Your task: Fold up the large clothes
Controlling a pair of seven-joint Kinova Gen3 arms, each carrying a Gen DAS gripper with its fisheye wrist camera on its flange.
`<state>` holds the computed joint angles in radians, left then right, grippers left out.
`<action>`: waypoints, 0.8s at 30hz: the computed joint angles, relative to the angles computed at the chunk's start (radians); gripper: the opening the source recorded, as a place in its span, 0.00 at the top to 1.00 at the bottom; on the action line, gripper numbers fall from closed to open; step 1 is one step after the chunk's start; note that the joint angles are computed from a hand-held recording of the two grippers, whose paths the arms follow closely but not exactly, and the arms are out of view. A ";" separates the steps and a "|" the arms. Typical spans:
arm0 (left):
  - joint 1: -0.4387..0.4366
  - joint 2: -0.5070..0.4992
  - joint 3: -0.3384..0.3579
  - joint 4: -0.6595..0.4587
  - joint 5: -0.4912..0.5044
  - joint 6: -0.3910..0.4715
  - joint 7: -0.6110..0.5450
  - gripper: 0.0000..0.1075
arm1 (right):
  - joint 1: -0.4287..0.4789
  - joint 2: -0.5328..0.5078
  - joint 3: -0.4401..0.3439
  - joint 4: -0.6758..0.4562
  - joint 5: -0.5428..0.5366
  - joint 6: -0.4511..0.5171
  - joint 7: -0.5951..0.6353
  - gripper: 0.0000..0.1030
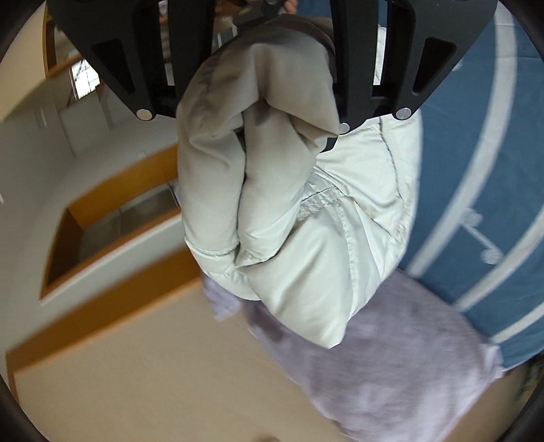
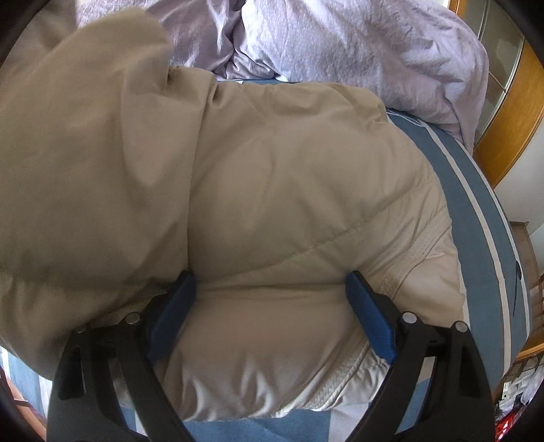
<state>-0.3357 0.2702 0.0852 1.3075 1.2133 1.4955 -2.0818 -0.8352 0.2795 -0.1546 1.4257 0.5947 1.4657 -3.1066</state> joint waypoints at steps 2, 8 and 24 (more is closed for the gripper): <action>0.023 -0.002 0.015 -0.008 -0.004 0.005 -0.004 0.73 | 0.001 0.001 0.000 -0.002 -0.001 0.001 0.000 0.13; 0.097 -0.008 0.042 -0.015 -0.032 0.000 -0.010 0.73 | 0.004 -0.004 0.000 0.003 -0.002 -0.007 -0.001 0.12; 0.190 -0.020 0.052 0.008 -0.088 -0.035 -0.019 0.72 | -0.002 -0.008 -0.003 0.022 0.022 -0.031 -0.024 0.11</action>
<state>-0.1461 0.2498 0.1367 1.3153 1.1252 1.4602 -2.1009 -0.8368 0.2711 -0.1574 1.4476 0.6163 1.4350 -3.1307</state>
